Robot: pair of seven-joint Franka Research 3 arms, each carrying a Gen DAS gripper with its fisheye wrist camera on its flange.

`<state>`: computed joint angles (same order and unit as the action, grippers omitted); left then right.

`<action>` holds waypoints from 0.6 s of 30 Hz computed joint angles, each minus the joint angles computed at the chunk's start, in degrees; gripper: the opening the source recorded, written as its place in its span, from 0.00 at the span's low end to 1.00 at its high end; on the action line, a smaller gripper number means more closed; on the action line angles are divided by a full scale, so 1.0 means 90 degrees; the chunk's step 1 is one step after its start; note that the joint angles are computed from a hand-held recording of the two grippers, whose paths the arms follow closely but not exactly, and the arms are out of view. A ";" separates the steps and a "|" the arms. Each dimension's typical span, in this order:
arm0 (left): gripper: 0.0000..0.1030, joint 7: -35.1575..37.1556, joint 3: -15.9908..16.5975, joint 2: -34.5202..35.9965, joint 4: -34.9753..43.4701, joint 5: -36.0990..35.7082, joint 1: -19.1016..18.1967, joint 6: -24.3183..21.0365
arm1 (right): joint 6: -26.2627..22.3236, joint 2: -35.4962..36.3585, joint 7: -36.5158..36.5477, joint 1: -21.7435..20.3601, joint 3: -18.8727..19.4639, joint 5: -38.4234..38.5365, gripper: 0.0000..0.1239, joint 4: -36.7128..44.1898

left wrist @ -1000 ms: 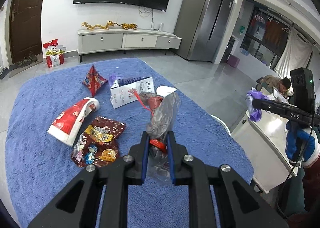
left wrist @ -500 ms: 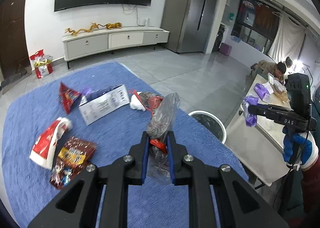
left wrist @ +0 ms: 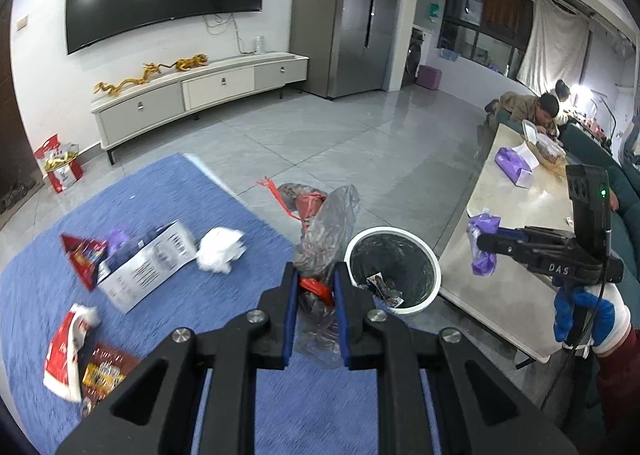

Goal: Collect trash
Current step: 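Lift the purple glove and clear wrapper and carry both over the bin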

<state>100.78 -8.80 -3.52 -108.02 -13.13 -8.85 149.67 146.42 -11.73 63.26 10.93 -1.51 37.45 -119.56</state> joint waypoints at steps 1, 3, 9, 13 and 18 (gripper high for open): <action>0.15 -0.0079 -0.0041 0.0153 0.0176 0.0133 -0.0019 -0.0053 | 0.0011 0.0039 -0.0005 -0.0020 -0.0027 0.0008 0.23 0.0007; 0.16 -0.0210 -0.0122 0.0422 0.0468 0.0371 -0.0046 -0.0140 | 0.0045 0.0151 0.0020 -0.0072 -0.0058 0.0001 0.23 0.0036; 0.16 -0.0670 -0.0376 0.1457 0.1635 0.1088 -0.0169 -0.0577 | 0.0053 0.0569 0.0167 -0.0271 -0.0116 -0.0016 0.23 0.0216; 0.16 -0.0966 -0.0502 0.2322 0.2661 0.1454 -0.0325 -0.1082 | 0.0006 0.0939 0.0270 -0.0443 -0.0123 -0.0103 0.23 0.0452; 0.16 -0.1366 -0.0555 0.3564 0.4296 0.1769 -0.0649 -0.1884 | -0.0027 0.1547 0.0523 -0.0661 -0.0101 -0.0307 0.23 0.0879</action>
